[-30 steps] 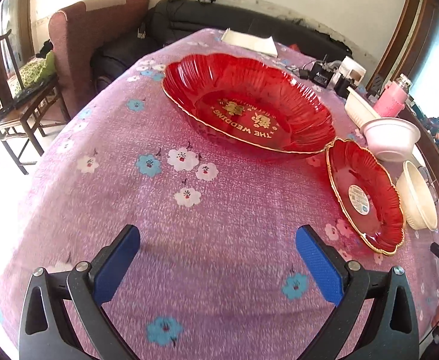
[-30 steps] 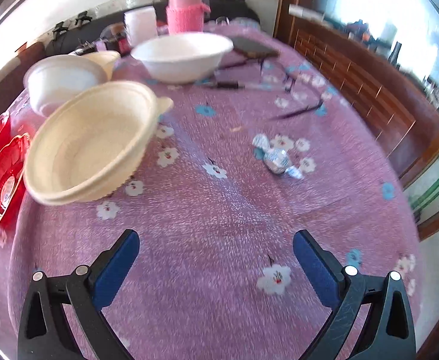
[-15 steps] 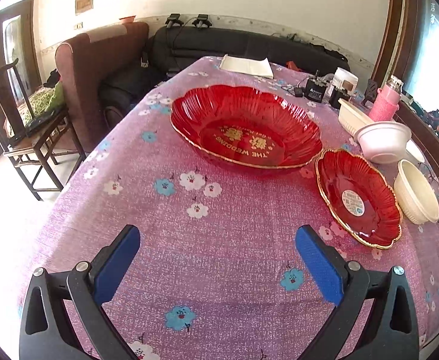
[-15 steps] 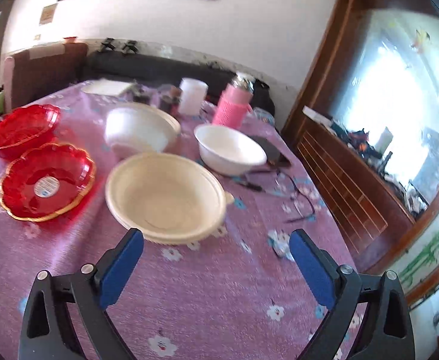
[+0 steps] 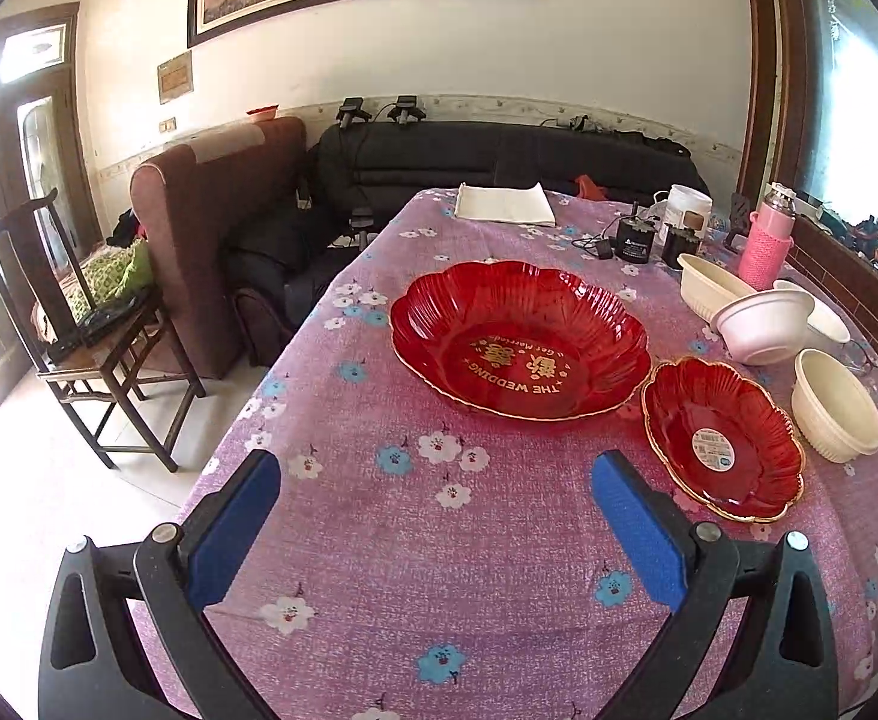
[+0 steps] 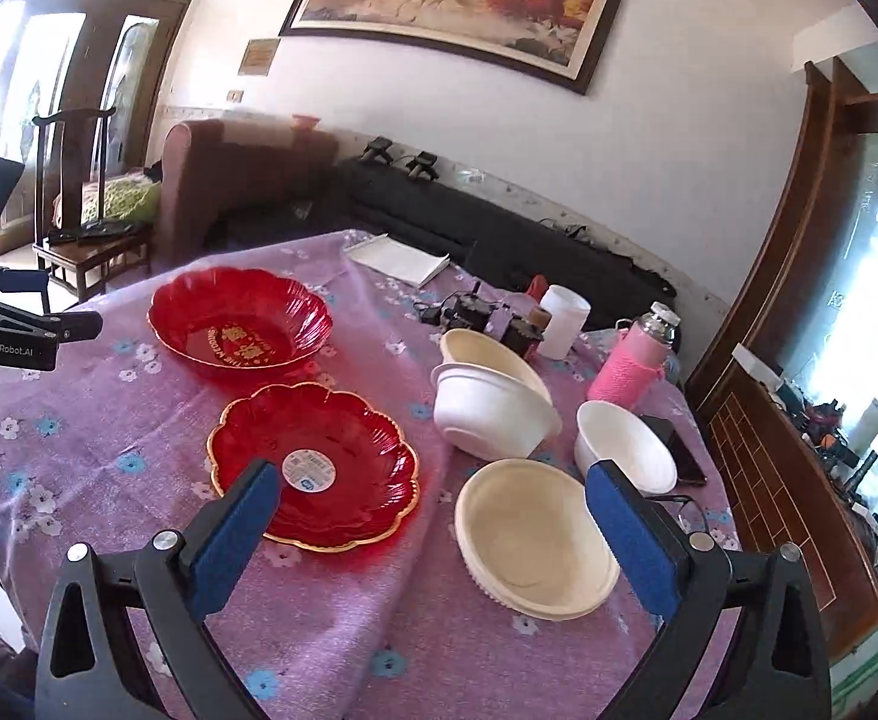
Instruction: Organize plates and bowls
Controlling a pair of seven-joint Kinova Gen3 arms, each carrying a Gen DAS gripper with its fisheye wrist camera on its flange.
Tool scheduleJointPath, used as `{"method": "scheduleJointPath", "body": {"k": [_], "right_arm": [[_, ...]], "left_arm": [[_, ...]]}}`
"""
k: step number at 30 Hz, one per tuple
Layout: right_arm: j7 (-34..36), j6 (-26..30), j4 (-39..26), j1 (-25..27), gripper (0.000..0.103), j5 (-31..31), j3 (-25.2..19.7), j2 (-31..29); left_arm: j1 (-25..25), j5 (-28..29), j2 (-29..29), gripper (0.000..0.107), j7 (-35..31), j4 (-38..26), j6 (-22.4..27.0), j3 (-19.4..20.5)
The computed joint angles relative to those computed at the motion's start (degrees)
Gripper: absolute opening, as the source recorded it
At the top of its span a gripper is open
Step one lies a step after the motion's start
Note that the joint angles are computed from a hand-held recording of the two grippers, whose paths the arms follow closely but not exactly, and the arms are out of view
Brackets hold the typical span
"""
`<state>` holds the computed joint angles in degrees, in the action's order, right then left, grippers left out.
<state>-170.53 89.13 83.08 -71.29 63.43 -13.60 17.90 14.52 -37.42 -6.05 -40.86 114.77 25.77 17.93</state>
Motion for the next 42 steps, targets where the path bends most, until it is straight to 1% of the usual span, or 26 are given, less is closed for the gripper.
{"method": "scheduleJointPath", "body": {"k": [2,3,5,6,7,8,10,11,12,13,14,16,18,20,22,24,26,27,28,30,31,32,35,38,41,42], "right_arm": [[0.8,-4.0,-0.2,1.2,0.102,-1.3,0.4,-1.1],[1.4,-6.4,-0.5,1.2,0.099,-2.1,1.7,-1.6],[3.1,-10.8,-0.8,2.1,0.088,-4.1,3.7,-2.8],[3.7,-13.1,-1.0,3.7,0.08,-5.4,3.3,-3.5],[3.6,-15.4,-1.3,6.3,0.074,-7.0,1.8,-4.3],[3.1,-17.8,-1.1,8.9,0.073,-8.3,-0.2,-5.2],[4.2,-22.4,-2.0,14.2,0.072,-12.8,-2.5,-6.0],[5.7,-24.6,-2.3,16.6,0.069,-14.9,-3.2,-6.1],[7.9,-26.1,-3.1,18.2,0.057,-17.2,-3.2,-5.9],[9.9,-26.9,-4.3,19.8,0.051,-19.6,-3.5,-5.5],[11.1,-28.2,-5.1,21.7,0.051,-21.9,-3.9,-5.2],[13.0,-31.2,-5.8,23.5,0.051,-26.5,-2.6,-5.0],[14.2,-32.0,-7.0,23.9,0.051,-29.8,-1.1,-4.4],[14.5,-32.3,-8.3,25.9,0.051,-31.4,-1.9,-3.6],[15.7,-32.4,-9.8,26.6,0.051,-33.4,-0.8,-2.3],[19.0,-34.0,-10.9,27.9,0.051,-37.2,0.2,-1.0],[21.4,-35.4,-11.7,28.9,0.046,-40.5,1.6,0.3],[22.3,-36.9,-11.5,29.8,0.041,-42.2,1.9,0.6],[23.3,-38.3,-11.3,30.8,0.041,-43.7,2.0,1.0],[24.5,-40.3,-11.1,31.9,0.041,-46.5,3.1,1.5],[25.0,-41.2,-11.4,33.6,0.041,-47.6,2.1,2.2],[25.4,-41.0,-12.1,34.3,0.041,-48.3,1.8,3.0],[27.8,-40.2,-14.4,33.6,0.041,-51.5,4.4,5.5],[27.6,-40.1,-15.6,35.5,0.041,-51.9,2.9,7.5],[29.3,-40.7,-16.5,34.8,0.041,-54.6,5.4,9.1],[29.5,-40.3,-17.1,35.2,0.036,-54.6,4.9,9.7]], "left_arm": [[0.4,3.5,-0.2,0.103,-4.4,-0.6,0.0,-1.4],[1.5,5.2,-0.2,0.103,-6.7,-1.1,0.4,-2.9],[0.7,7.3,-0.2,0.103,-10.4,-2.1,1.1,-2.8],[-1.2,7.9,-0.1,0.103,-11.8,-2.7,1.8,-1.1],[-2.2,9.2,0.2,0.103,-14.1,-3.5,2.4,-0.5],[-2.4,11.0,0.4,0.103,-16.4,-4.1,2.3,-0.9],[-2.5,15.6,1.1,0.103,-21.1,-5.5,3.0,-2.4],[-1.7,17.9,1.5,0.103,-23.4,-6.3,3.4,-3.9],[0.0,20.2,2.5,0.102,-25.7,-7.8,4.3,-6.4],[0.6,22.5,3.0,0.098,-28.1,-8.8,5.1,-7.9],[0.3,24.9,3.4,0.09,-30.4,-9.8,5.9,-8.5],[0.7,29.5,4.5,0.083,-34.9,-11.9,7.1,-10.6],[-1.2,33.2,5.6,0.083,-38.2,-13.8,8.8,-10.4],[-1.9,37.0,6.5,0.083,-41.4,-15.2,9.4,-10.8],[-1.6,38.0,8.6,0.081,-42.9,-17.8,11.0,-11.9],[-3.4,40.0,11.1,0.073,-44.2,-20.7,12.7,-11.2],[-5.5,44.6,13.7,0.054,-47.4,-23.7,15.4,-10.8],[-8.0,47.0,15.4,0.05,-48.5,-25.4,16.6,-9.0],[-9.4,49.3,16.6,0.049,-50.5,-26.4,17.6,-8.3],[-9.5,52.2,19.5,0.049,-52.7,-29.2,19.8,-9.2],[-8.0,52.4,20.3,0.049,-52.4,-29.9,19.9,-10.7],[-7.5,52.4,21.1,0.049,-52.1,-30.7,20.1,-11.2],[-7.1,51.1,23.8,0.049,-50.3,-33.2,21.1,-11.3],[-7.7,51.2,25.6,0.049,-49.7,-34.6,21.8,-11.3],[-7.7,50.6,26.7,0.049,-49.4,-35.6,22.2,-11.4],[-7.7,50.5,27.0,0.049,-49.4,-35.7,22.0,-11.4]]}}
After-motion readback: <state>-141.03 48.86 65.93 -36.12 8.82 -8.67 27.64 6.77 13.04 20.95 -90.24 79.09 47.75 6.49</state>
